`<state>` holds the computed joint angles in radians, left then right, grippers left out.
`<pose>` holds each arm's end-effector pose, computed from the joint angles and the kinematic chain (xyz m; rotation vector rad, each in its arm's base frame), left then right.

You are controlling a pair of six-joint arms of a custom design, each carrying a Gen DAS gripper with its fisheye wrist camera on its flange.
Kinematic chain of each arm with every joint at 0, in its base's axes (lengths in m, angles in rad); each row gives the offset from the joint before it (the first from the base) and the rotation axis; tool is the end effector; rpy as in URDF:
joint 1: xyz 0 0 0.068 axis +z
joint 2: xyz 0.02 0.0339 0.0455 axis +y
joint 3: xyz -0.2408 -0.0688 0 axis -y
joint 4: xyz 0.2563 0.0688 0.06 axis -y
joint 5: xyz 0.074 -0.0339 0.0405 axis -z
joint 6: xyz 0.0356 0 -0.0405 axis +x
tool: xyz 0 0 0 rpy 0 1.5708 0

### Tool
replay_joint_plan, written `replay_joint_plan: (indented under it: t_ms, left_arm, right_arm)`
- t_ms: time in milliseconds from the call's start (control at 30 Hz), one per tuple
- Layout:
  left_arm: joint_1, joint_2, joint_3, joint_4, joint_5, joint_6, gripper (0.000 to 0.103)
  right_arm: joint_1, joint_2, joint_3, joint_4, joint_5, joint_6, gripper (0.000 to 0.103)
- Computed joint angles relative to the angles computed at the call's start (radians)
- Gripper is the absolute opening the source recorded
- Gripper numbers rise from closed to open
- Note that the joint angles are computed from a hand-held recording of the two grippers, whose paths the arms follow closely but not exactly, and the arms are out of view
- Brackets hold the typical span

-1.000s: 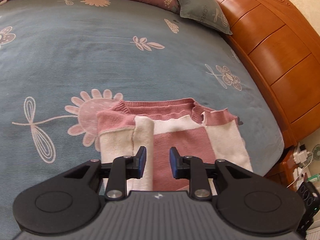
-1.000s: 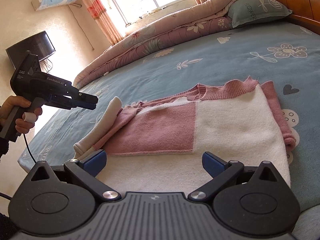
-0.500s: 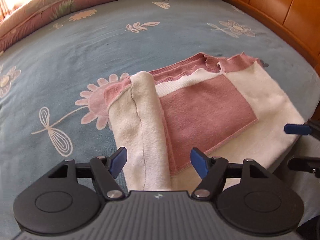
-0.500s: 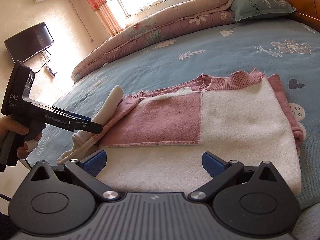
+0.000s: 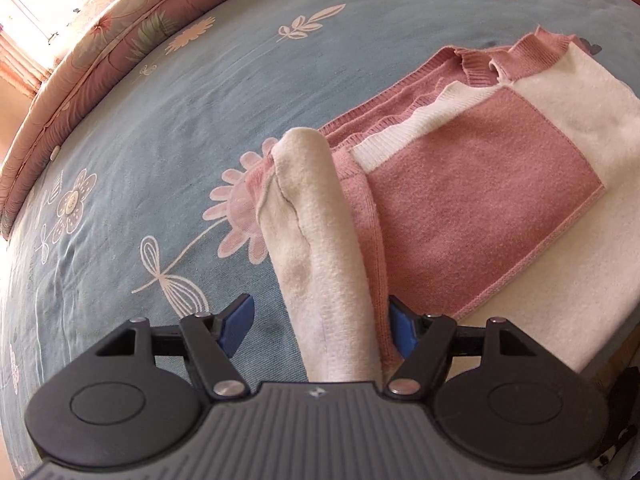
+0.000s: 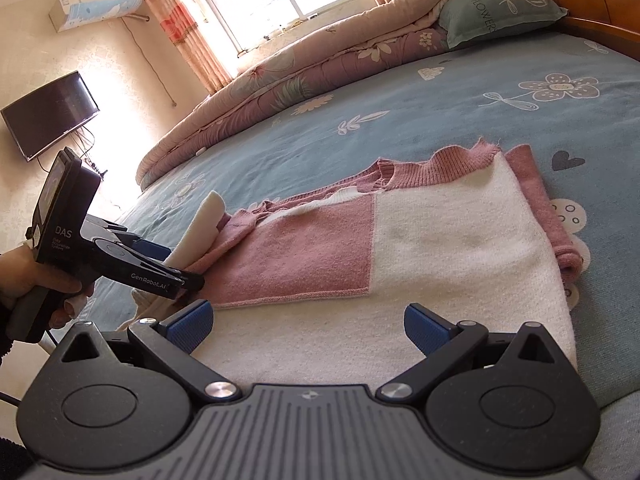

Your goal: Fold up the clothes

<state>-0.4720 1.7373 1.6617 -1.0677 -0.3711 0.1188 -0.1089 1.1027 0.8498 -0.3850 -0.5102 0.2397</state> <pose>0.3305 -0.1542 0.2939 0.6639 2.5501 0.3861 0.2593 -0.0109 0.2598 0.0956 2.1833 0.6351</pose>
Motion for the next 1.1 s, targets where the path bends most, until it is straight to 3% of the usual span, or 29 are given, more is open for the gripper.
replay_joint_plan:
  t_ms: [233,333,467,633,800,933,1100]
  left_arm:
    - [-0.048,0.078,0.042,-0.012,-0.109,-0.026,0.072]
    - [-0.047,0.057,0.033,-0.027,-0.145,-0.074,0.068]
    - [-0.005,0.056,0.057,-0.088,-0.101,-0.148,0.054]
    - [0.152,0.040,0.062,-0.098,0.128,-0.226,0.048]
    - [0.370,0.029,0.017,-0.034,0.397,-0.272,0.047]
    - [0.554,0.018,-0.100,0.108,0.710,-0.322,0.047]
    - [0.691,-0.025,-0.265,0.271,0.976,-0.287,0.049]
  right_arm:
    - [-0.030,0.003,-0.027,0.048,-0.040,0.014,0.103]
    - [-0.051,-0.011,-0.044,0.069,-0.052,0.007,0.103]
    - [-0.089,-0.002,-0.058,0.098,-0.112,0.018,0.103]
    - [-0.129,0.017,-0.066,0.106,-0.167,0.013,0.103]
    - [-0.158,0.039,-0.064,0.109,-0.171,0.023,0.103]
    - [-0.135,0.064,-0.041,0.083,-0.131,0.025,0.103]
    - [-0.059,0.095,0.014,0.010,-0.051,-0.020,0.103]
